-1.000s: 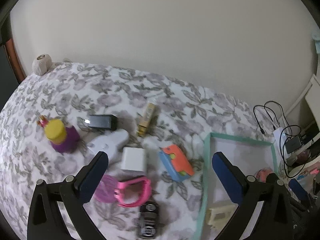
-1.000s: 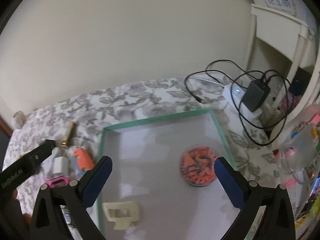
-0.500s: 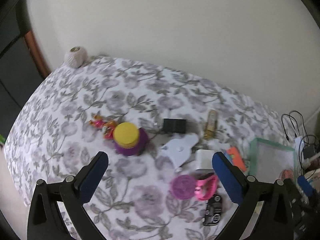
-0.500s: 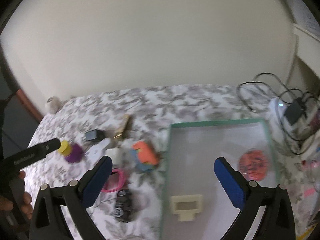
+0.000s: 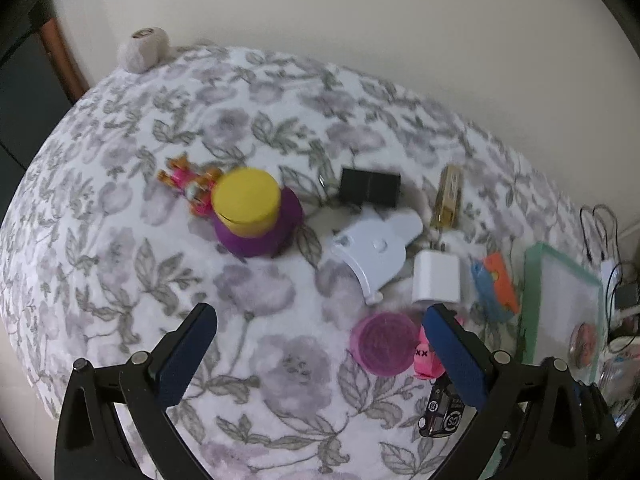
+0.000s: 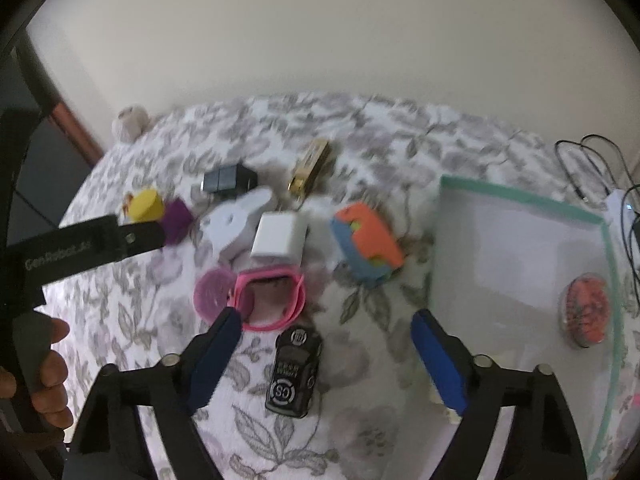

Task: Organize rigid objects
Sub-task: 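Move both grippers back toward the pink watch band and black toy car, then grasp the black toy car with the right gripper while the left grasps the pink watch band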

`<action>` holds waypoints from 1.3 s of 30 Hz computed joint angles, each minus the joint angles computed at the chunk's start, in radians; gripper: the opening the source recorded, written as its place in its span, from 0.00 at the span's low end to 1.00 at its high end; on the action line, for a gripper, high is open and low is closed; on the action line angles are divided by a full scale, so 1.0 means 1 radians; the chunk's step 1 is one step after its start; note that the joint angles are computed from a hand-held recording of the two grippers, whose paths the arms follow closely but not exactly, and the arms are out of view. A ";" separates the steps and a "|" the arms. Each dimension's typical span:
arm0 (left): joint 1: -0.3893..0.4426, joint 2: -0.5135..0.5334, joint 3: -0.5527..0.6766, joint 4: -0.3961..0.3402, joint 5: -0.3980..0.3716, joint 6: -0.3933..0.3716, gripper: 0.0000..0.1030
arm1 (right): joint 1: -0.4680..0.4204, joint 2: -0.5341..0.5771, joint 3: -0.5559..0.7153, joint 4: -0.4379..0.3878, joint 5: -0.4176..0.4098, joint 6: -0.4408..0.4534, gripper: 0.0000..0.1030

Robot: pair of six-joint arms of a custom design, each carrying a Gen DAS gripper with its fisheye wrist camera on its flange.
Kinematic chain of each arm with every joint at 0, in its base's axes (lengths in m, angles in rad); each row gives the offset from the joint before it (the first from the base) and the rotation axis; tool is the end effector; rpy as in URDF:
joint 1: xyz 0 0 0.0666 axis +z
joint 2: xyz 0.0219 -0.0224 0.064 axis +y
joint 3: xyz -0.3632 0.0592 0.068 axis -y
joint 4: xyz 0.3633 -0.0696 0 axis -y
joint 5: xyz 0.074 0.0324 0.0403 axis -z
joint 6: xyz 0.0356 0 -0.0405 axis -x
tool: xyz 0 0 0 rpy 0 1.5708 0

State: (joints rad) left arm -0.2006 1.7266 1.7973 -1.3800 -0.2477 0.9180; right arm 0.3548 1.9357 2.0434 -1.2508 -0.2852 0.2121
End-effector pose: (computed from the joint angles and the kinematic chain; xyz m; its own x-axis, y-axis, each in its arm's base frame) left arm 0.5266 -0.0986 0.3996 -0.6791 -0.6478 -0.3452 -0.6724 0.7376 -0.0615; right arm 0.5789 0.2247 0.3862 -0.7409 -0.4899 -0.4594 -0.6125 0.7735 0.1630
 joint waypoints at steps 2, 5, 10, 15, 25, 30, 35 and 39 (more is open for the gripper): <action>-0.004 0.019 0.004 -0.006 0.008 -0.010 1.00 | 0.005 0.012 0.002 -0.022 0.005 0.015 0.79; -0.003 0.033 -0.008 -0.004 0.025 -0.007 1.00 | 0.011 0.025 0.000 -0.056 -0.007 0.039 0.77; 0.004 0.049 -0.030 -0.001 0.051 0.002 1.00 | 0.023 0.035 -0.012 -0.068 0.021 0.062 0.77; 0.006 0.054 -0.040 0.031 0.087 -0.013 1.00 | 0.029 0.046 -0.009 -0.089 0.035 0.078 0.77; -0.004 0.049 -0.016 0.059 0.095 -0.023 1.00 | 0.044 0.052 -0.025 -0.098 0.062 0.114 0.77; -0.025 0.073 0.026 0.046 0.082 -0.061 0.97 | 0.046 0.050 -0.035 -0.087 0.061 0.115 0.64; -0.036 0.102 0.052 0.045 0.104 -0.097 0.82 | 0.045 0.050 -0.040 -0.088 0.045 0.117 0.55; -0.043 0.116 0.071 0.033 0.107 -0.119 0.66 | 0.038 0.056 -0.032 -0.095 0.023 0.115 0.51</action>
State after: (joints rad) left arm -0.2434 1.8427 1.8679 -1.3472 -0.1408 0.7992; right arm 0.3925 1.9922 2.0111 -1.3463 -0.2624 0.3276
